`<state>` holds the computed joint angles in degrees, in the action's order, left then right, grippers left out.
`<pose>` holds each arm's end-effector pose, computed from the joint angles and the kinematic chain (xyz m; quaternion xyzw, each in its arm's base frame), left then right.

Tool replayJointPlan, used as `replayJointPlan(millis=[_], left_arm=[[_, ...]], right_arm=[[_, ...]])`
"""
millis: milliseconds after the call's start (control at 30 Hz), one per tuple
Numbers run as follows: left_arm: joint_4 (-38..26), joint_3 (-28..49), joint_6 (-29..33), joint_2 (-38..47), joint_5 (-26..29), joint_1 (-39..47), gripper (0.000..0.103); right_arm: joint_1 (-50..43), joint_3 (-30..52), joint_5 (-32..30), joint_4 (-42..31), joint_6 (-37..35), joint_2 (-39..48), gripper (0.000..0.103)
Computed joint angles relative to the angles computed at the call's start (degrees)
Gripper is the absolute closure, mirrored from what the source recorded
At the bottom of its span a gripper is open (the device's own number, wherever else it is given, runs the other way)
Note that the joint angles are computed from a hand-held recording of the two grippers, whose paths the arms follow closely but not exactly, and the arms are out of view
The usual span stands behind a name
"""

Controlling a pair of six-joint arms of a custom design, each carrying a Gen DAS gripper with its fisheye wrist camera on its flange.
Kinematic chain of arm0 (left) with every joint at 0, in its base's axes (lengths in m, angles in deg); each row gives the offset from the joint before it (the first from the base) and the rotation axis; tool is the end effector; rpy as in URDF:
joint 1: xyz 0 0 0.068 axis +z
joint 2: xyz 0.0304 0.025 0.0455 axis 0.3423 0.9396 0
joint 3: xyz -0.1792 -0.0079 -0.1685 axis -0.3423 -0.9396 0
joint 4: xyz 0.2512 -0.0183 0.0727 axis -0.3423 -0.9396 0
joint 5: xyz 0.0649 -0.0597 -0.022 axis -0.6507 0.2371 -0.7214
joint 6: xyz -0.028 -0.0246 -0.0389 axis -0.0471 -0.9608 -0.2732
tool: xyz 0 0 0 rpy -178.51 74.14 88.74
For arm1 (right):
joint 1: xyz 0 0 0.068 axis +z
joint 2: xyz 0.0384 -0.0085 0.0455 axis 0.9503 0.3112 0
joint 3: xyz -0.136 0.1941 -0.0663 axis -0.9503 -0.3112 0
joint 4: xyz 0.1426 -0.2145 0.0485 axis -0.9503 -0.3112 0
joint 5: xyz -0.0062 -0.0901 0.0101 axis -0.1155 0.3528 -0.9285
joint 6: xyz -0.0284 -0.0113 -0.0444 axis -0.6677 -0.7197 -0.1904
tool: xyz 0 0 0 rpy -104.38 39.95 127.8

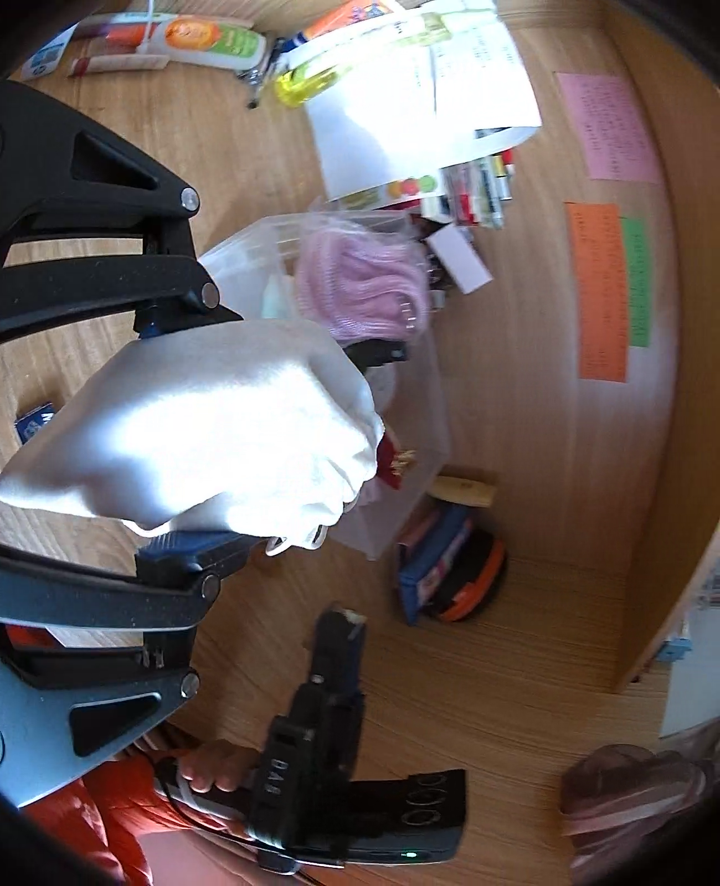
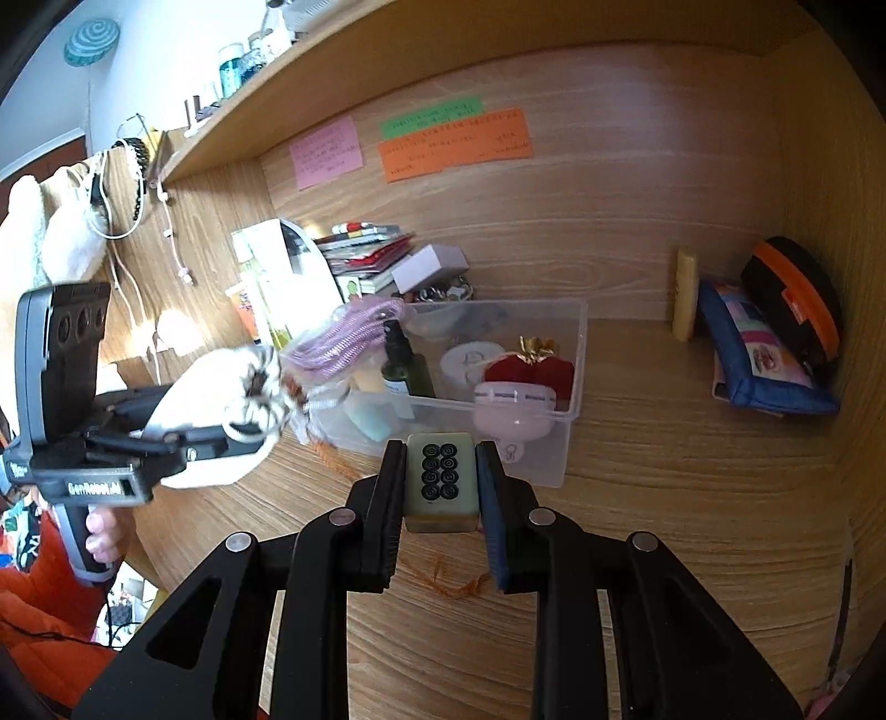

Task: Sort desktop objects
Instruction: 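Carry the white pouch and green tile over the clear box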

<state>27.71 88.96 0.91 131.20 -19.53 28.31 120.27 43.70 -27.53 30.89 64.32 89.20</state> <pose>0.2829 0.0149 0.1566 0.3594 0.8123 -0.2431 0.3897 0.1754 0.1693 0.1344 0.0151 0.8674 0.1033 0.4865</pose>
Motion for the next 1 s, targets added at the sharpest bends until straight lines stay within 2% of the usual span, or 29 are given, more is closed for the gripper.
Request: replayJointPlan(millis=[200,467,600,867,1000], left_arm=[[2.9,1.6,-3.6,-0.5,0.8,-0.4,0.053],[5.1,6.3,-8.8,2.4,1.6,-2.3,0.053],[9.3,8.3,-13.5,4.9,-1.2,-4.7,0.053],[9.5,15.5,-16.0,11.6,-5.7,-9.3,0.053],[10.4,17.9,-17.1,13.2,-8.3,-11.2,0.053]], right_arm=[[-1.1,1.8,0.1,-1.9,-0.6,0.2,0.081],[-5.2,2.9,-3.9,0.1,-1.9,0.8,0.081],[-7.4,4.9,-4.3,-0.4,-3.8,2.1,0.080],[-14.5,9.6,-11.5,-1.1,-6.8,6.1,0.080],[-15.9,13.1,-12.2,-2.9,-8.0,9.2,0.080]])
